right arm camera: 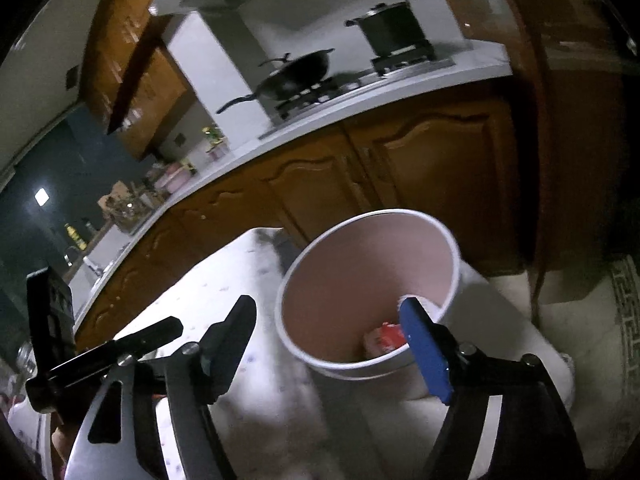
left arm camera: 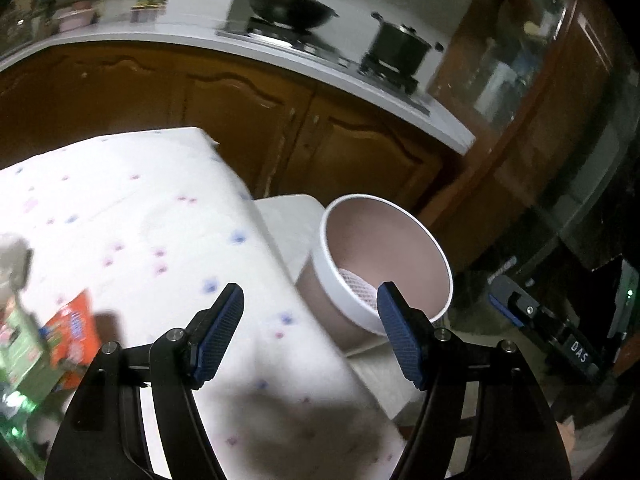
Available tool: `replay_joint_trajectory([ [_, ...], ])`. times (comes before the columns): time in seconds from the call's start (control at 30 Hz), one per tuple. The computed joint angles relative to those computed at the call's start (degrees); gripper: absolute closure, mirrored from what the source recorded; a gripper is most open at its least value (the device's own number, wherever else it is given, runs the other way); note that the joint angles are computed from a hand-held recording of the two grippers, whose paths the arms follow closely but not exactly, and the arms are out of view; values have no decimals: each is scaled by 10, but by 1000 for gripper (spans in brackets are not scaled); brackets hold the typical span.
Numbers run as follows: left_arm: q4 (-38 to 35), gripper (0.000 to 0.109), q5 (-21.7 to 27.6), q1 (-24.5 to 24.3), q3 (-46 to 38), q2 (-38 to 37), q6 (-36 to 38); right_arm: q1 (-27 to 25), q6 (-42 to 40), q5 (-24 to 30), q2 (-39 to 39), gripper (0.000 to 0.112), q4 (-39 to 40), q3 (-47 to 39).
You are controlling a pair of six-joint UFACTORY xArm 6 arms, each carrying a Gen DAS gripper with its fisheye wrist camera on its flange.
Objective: Collect trash
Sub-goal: 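Move both open tools back over the remaining trash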
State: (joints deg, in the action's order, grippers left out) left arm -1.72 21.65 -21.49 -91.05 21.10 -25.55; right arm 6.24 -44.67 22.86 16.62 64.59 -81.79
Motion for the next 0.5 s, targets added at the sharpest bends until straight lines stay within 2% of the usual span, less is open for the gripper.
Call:
replay_joint_trajectory([
  [0.17,40,34,-48,13,112,-80,-49,29,-52,-2,-30,30,46,30],
  [0.5,115,33,-93,53,294,-221,-132,90,-84,12,-56,30,62,69],
])
